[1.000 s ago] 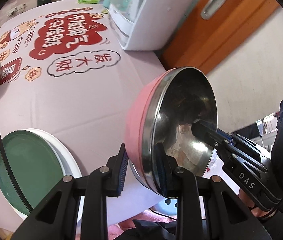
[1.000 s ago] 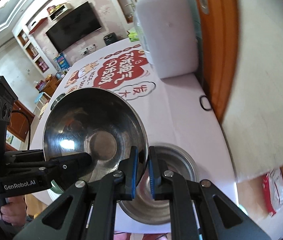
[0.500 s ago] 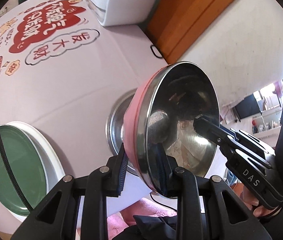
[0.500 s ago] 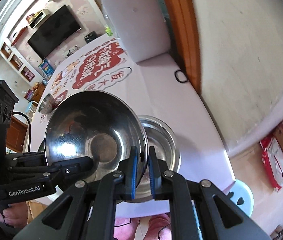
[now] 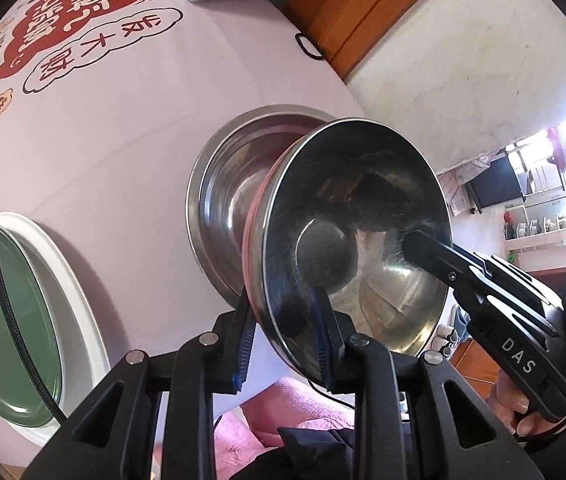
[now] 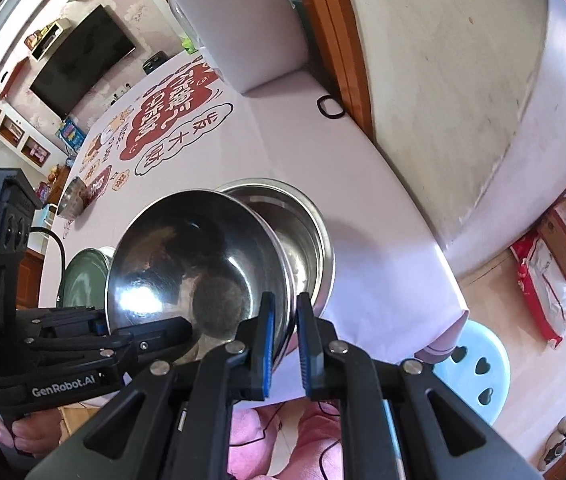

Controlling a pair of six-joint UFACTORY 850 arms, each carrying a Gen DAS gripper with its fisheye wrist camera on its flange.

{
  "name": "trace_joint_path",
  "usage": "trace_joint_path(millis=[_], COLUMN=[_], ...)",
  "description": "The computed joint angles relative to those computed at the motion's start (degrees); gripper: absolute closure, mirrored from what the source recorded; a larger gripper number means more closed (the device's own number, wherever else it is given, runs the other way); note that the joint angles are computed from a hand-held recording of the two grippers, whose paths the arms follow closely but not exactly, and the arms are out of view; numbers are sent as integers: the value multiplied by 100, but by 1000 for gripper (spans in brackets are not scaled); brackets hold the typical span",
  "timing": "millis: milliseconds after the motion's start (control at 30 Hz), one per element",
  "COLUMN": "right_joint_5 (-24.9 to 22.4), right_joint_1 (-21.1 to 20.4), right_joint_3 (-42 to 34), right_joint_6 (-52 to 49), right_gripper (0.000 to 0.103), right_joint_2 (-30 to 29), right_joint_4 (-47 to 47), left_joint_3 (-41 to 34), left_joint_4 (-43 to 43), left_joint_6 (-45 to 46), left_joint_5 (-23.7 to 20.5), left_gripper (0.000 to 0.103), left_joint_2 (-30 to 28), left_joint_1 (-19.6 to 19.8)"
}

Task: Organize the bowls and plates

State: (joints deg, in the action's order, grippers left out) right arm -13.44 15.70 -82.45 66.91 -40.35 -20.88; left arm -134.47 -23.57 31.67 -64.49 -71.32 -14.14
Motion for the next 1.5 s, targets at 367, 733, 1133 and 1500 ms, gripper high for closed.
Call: trace_joint_path(millis=[367,733,1133,1500], right_joint_5=[122,52,205,-120], right_joint_1=[2,9,21,269], right_joint_3=[46,-151,-848,-2354], right_joint_6=[677,1374,469,-1646], right_gripper=[79,79,77,58], right_joint_2=[60,-1,-398,-1267], right_joint_4=[-672,-1428,-688,1257], left_joint_3=[46,215,1065,1585], left_joint_4=[-83,-274,-571,-640], left_joint_6=[52,121,19,-82], left_joint_5=[174,407,1233,1897], left_gripper=[72,64,47,37], left_joint_2=[109,283,902,1308], left_joint_1=[22,163,521,1203])
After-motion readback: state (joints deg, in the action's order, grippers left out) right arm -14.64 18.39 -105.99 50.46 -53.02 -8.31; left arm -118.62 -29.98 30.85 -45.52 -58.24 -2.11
